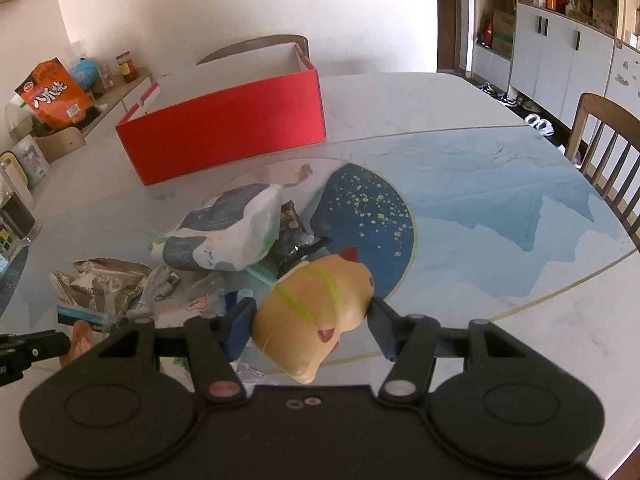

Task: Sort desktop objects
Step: 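Lift and carry the pouch and yellow toy with both tools over the red box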

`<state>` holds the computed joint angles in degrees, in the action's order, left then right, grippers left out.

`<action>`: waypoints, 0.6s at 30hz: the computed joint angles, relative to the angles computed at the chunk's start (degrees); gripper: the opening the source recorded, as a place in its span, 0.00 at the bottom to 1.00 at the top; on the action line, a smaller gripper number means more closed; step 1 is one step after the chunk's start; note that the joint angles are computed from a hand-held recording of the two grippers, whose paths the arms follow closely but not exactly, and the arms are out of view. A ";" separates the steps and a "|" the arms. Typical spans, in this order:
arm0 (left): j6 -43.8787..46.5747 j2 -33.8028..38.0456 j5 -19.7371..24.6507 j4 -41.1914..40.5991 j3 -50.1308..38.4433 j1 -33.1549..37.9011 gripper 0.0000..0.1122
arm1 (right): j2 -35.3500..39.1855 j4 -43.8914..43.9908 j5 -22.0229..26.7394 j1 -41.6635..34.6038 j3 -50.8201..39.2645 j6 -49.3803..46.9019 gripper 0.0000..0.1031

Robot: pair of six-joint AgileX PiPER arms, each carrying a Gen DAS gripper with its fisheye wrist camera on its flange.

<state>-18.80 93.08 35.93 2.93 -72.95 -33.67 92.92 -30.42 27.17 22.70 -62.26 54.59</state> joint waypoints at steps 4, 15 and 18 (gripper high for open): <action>-1.29 -1.19 -0.33 0.49 0.75 0.00 0.05 | -1.17 0.12 -0.31 -0.08 0.88 -0.04 0.58; 0.97 -6.08 -0.16 -3.19 2.33 1.89 0.04 | -3.27 -0.63 -0.54 1.23 1.36 0.80 0.58; 1.89 -6.69 -0.14 -4.54 2.13 2.52 0.04 | -3.60 -0.98 -0.51 1.59 1.21 1.10 0.58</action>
